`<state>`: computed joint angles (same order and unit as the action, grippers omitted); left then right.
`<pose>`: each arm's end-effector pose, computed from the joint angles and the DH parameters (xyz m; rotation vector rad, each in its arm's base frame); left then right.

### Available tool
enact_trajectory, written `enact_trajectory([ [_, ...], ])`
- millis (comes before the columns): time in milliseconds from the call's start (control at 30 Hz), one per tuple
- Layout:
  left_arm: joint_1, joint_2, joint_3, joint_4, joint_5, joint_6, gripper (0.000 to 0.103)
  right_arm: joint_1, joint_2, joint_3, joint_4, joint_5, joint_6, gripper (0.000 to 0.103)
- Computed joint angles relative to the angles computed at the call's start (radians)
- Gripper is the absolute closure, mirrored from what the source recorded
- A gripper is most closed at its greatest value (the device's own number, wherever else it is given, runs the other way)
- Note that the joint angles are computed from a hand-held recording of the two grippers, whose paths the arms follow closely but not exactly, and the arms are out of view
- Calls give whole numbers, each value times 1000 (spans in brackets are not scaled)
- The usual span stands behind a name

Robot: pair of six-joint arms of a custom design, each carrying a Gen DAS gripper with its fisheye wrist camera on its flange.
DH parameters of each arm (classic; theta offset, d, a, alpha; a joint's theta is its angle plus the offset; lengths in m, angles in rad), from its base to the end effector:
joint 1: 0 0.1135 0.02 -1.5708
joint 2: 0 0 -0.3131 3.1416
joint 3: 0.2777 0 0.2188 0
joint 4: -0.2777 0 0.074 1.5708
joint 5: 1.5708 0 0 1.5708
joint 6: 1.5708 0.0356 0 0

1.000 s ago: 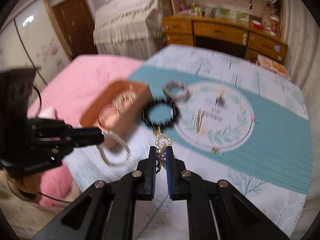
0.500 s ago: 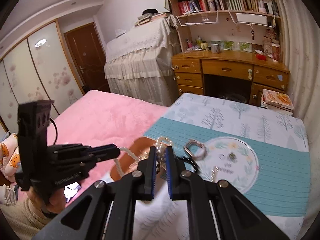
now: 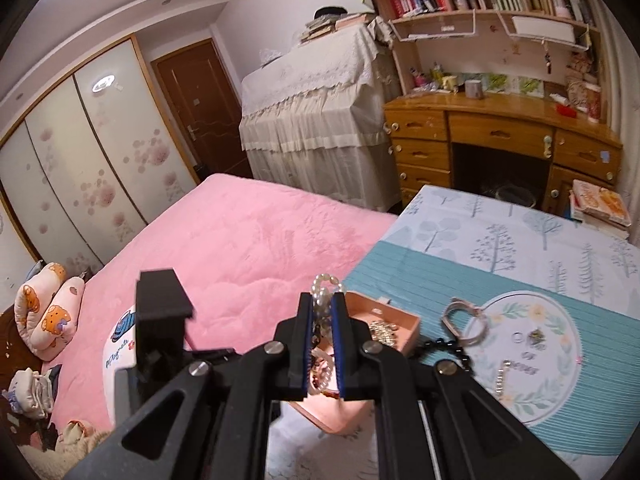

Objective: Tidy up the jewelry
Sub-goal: 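Lower the pearl bracelet into the peach box with the left tool while the right tool releases the necklace there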

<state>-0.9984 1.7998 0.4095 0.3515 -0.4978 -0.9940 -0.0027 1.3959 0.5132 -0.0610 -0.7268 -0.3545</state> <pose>0.1450 -0.1936 0.1315 -0.1633 2.4367 -0.2206 0.2046 0.0231 0.2159 -0.6847 2.2245 0.7314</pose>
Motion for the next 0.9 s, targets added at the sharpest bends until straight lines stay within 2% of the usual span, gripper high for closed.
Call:
enact_trajectory([
  [133, 11, 65, -42, 95, 30, -14, 97, 67, 62, -22, 72, 58, 43, 94],
  [500, 39, 111, -72, 154, 39, -6, 96, 164, 176, -43, 178, 153, 107, 94],
  [567, 43, 108, -75, 153, 35, -8, 90, 185, 201, -44, 193, 174, 113, 94],
  [667, 33, 99, -74, 139, 14, -18, 71, 209, 222, -51, 215, 205, 119, 94],
  [733, 18, 86, -62, 101, -20, -42, 35, 222, 225, -65, 241, 231, 126, 94],
  [767, 9, 78, -58, 83, -41, -52, 31, 226, 228, -65, 242, 238, 125, 94],
  [900, -27, 57, -27, 2, -104, -66, 30, 227, 231, -66, 237, 250, 125, 92],
])
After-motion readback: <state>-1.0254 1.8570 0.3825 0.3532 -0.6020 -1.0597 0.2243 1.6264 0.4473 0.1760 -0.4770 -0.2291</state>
